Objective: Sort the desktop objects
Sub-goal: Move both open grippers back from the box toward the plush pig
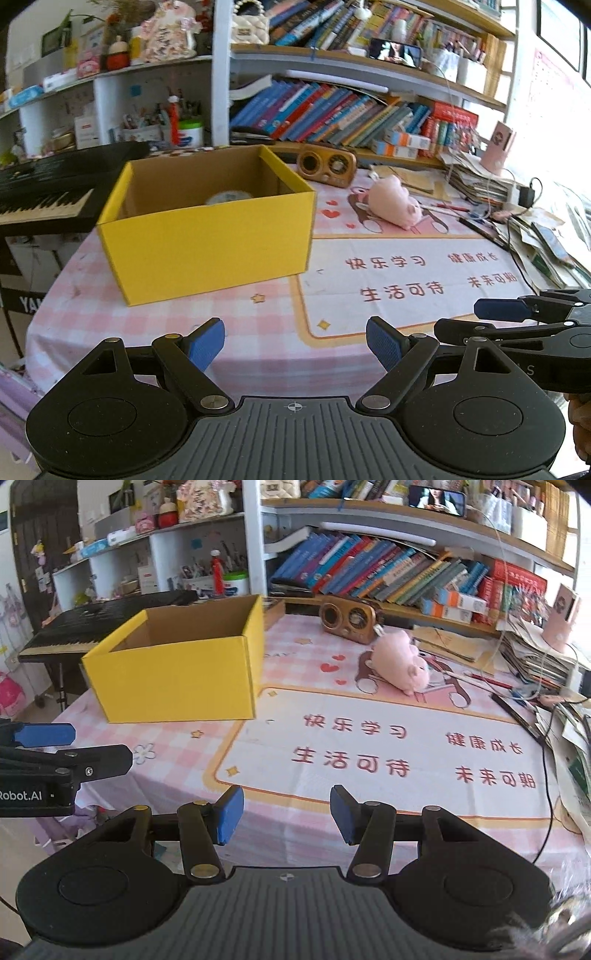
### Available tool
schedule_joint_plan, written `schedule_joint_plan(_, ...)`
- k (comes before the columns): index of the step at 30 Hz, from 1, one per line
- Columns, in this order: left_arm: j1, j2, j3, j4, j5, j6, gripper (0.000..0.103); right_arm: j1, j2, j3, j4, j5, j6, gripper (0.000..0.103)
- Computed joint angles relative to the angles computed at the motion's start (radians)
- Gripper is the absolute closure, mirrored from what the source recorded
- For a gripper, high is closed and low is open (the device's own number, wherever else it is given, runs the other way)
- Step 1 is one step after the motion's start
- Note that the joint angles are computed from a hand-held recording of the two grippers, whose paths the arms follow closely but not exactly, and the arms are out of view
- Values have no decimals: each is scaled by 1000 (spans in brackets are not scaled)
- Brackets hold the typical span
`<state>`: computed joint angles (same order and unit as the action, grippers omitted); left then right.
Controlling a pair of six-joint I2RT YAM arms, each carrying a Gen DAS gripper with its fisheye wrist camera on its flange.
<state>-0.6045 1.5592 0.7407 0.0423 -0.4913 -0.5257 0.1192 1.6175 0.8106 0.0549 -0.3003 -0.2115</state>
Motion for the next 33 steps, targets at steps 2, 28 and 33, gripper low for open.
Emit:
schedule_joint_plan(2, 1, 35, 33, 4, 16, 12, 17, -20, 15, 16, -7, -2, -6, 52)
schedule_joint_plan(28, 7, 442, 547, -84, 118, 102, 17, -222, 317, 418, -182, -61, -91, 51)
schedule_joint_plan(33, 11, 531, 678, -123, 128, 112, 17, -252, 398, 539, -229, -76, -109, 51)
